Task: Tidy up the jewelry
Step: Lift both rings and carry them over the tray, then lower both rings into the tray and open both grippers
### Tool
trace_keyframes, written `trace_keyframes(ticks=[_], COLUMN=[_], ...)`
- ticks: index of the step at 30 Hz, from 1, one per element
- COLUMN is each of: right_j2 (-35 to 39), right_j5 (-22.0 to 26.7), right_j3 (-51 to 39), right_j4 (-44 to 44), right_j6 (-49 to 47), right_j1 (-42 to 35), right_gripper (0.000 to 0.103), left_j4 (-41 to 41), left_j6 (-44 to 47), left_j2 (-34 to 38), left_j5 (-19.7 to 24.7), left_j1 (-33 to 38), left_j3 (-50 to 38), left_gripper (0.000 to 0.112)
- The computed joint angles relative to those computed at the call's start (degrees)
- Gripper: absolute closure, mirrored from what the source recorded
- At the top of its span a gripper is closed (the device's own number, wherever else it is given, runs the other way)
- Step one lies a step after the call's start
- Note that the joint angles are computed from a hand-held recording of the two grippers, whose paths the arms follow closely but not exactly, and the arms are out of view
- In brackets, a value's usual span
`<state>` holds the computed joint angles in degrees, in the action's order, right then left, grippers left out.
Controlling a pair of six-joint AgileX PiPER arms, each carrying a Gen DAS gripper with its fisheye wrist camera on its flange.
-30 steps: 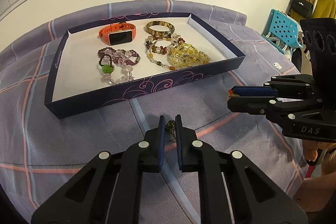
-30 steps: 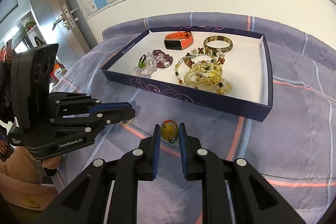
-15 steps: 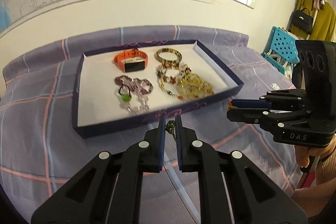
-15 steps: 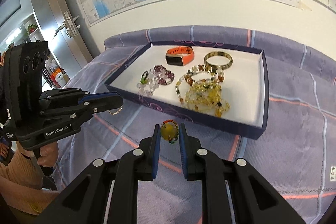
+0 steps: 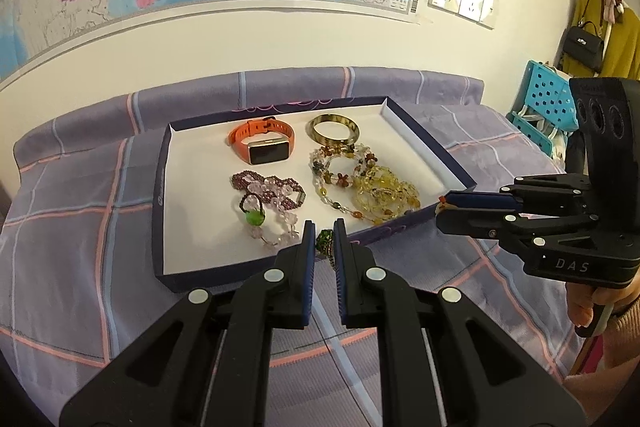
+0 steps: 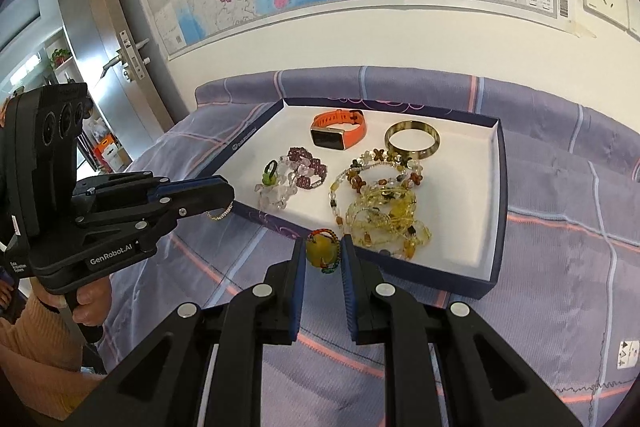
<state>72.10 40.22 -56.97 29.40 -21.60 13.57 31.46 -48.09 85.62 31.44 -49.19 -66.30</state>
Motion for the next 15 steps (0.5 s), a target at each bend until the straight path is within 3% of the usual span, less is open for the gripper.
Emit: trace_keyframes(ticks=[15], right_j2=[1.9], right_j5=[-0.1], right_j3=[-1.9], right_j4=[0.2], right_j6=[-0.7], right_j1=[-0.4], right_gripper=[0.088], left_j4=[0.2], left_j6=[0.2], left_j2=[0.7], left_j5=[-0.4], left_j1=[1.4], left_j3=[-0.8], left_gripper=[0.103])
